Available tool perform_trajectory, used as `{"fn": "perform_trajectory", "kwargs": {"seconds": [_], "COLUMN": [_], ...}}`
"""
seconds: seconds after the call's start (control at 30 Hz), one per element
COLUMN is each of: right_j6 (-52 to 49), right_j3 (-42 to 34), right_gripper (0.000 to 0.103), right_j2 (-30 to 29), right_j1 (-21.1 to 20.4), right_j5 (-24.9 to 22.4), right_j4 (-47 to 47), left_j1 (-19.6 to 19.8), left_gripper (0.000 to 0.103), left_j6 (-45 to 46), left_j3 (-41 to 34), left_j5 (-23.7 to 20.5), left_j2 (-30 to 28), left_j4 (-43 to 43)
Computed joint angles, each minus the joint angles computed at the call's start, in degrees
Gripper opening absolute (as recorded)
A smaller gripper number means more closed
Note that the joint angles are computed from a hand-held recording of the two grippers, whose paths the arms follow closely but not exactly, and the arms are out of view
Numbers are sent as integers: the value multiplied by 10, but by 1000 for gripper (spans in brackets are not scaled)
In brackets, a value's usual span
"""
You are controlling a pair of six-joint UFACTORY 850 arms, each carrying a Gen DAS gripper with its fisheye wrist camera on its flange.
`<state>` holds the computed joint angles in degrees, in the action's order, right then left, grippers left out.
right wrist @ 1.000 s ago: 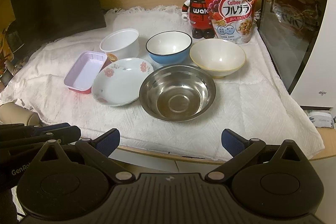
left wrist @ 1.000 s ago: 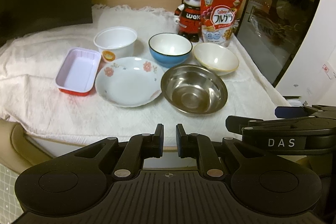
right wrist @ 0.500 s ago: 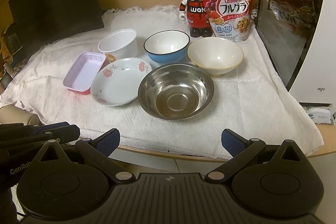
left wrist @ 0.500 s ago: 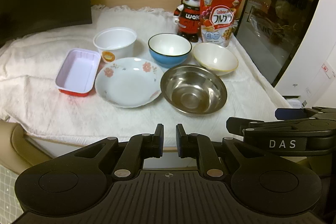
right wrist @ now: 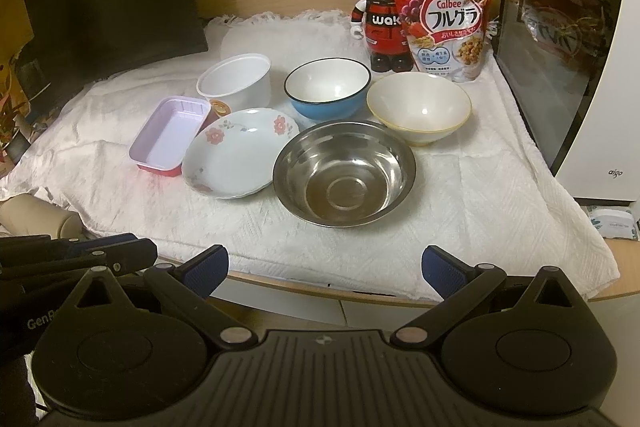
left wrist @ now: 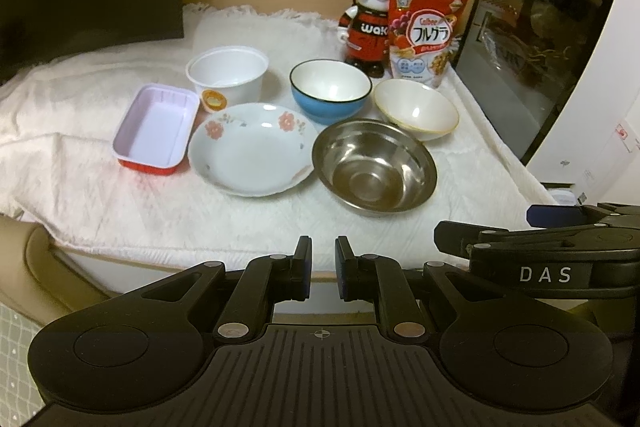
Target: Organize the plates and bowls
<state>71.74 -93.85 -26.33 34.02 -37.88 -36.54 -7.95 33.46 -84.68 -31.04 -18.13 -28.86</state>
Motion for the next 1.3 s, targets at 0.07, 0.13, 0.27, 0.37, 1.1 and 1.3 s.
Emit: {"fn": "perform_trajectory", "kwargs": {"seconds": [0.07, 0.13, 0.27, 0.37, 1.1, 1.3], "right_j6": [-1, 0, -2, 0, 232, 203], "right_j3": [0, 1, 1, 1, 22, -39], "right_gripper": [103, 103, 103, 103, 103, 103], "right_j2": [1, 2, 3, 2, -13, -72], "right_j1": [1, 1, 2, 2, -31, -58], "right_j5": [-2, -1, -3, -3, 64, 65], "right_j4": [0, -2, -3, -3, -159, -69], "left_j1": [0, 0, 0, 1, 32, 52], "left_gripper": [15, 15, 15, 15, 16, 16], "left_j6": [-5, -7, -5, -4, 86, 80], "left_j3": [-1, 0, 0, 0, -147, -333], "left_j5": [-1, 0, 0, 0, -83, -241], "left_j2": [-1, 0, -1, -1, -142, -283], "left_j4": [2, 2, 1, 0, -146, -146]}}
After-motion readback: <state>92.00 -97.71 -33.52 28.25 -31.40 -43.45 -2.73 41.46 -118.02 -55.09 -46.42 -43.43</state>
